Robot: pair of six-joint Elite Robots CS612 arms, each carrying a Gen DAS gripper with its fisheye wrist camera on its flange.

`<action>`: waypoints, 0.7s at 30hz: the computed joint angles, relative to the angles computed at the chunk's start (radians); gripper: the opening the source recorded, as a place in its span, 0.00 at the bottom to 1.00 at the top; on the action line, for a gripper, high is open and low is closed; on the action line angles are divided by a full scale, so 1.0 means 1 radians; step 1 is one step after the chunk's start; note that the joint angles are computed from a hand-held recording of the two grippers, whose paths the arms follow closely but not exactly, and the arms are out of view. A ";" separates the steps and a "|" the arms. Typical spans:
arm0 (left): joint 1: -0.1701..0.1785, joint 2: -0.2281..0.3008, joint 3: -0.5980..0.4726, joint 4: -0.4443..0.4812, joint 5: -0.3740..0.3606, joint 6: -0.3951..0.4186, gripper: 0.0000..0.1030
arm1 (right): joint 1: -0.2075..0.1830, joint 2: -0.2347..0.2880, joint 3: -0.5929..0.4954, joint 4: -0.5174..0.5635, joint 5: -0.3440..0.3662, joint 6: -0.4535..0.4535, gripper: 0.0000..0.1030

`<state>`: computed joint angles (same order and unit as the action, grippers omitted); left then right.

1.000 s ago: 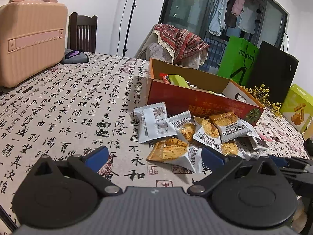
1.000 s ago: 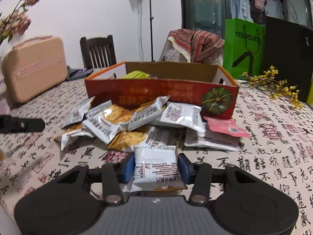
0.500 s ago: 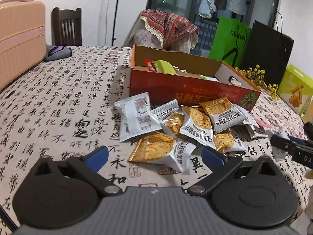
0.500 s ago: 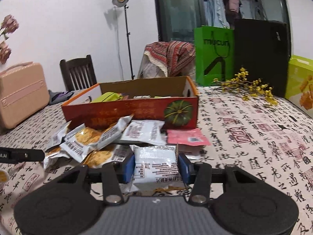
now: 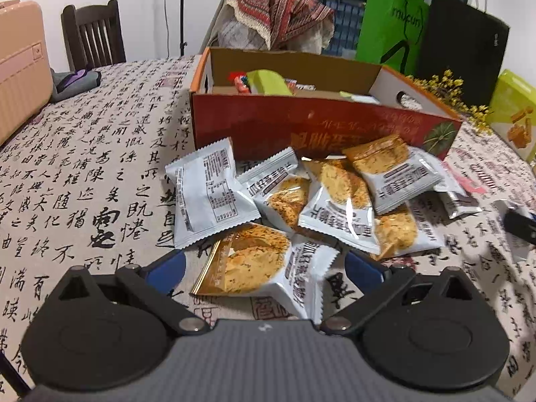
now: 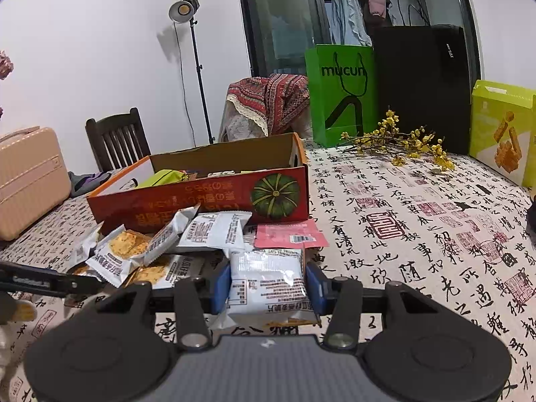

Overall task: Organize snacks
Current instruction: 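Grasp a white cookie packet with the right tool while the left tool grasps another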

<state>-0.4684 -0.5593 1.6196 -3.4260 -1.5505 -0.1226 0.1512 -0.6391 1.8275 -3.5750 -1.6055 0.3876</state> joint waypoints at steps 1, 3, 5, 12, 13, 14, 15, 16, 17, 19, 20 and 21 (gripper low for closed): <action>-0.003 0.004 -0.005 -0.001 0.014 0.003 1.00 | 0.000 0.000 0.001 0.000 0.000 0.001 0.45; -0.008 0.007 -0.014 0.009 0.038 0.005 1.00 | -0.001 0.000 0.001 -0.001 0.002 0.003 0.45; -0.012 0.008 -0.021 0.024 0.055 0.007 1.00 | -0.002 0.001 0.001 -0.002 0.003 0.005 0.45; -0.019 0.015 -0.021 0.004 0.090 0.010 1.00 | -0.006 0.004 0.002 -0.001 0.019 0.012 0.45; -0.020 0.015 -0.019 0.000 0.091 0.011 0.98 | -0.007 0.004 0.003 -0.003 0.024 0.014 0.45; -0.020 0.014 -0.017 -0.003 0.094 0.011 0.96 | -0.007 0.004 0.004 -0.007 0.027 0.014 0.45; -0.021 0.014 -0.014 -0.008 0.097 0.010 0.94 | -0.007 0.003 0.004 -0.009 0.028 0.014 0.45; -0.021 0.013 -0.011 -0.015 0.100 0.009 0.90 | -0.007 0.003 0.005 -0.011 0.028 0.014 0.45; -0.021 0.012 -0.007 -0.023 0.100 0.009 0.82 | -0.008 0.003 0.005 -0.012 0.029 0.014 0.45; -0.018 0.009 0.001 -0.038 0.098 0.001 0.74 | -0.008 0.002 0.007 -0.014 0.030 0.014 0.45; -0.014 0.008 0.005 -0.045 0.090 -0.004 0.70 | -0.009 0.002 0.008 -0.017 0.031 0.015 0.45; -0.010 0.006 0.009 -0.051 0.079 -0.011 0.67 | -0.009 0.001 0.009 -0.019 0.033 0.016 0.45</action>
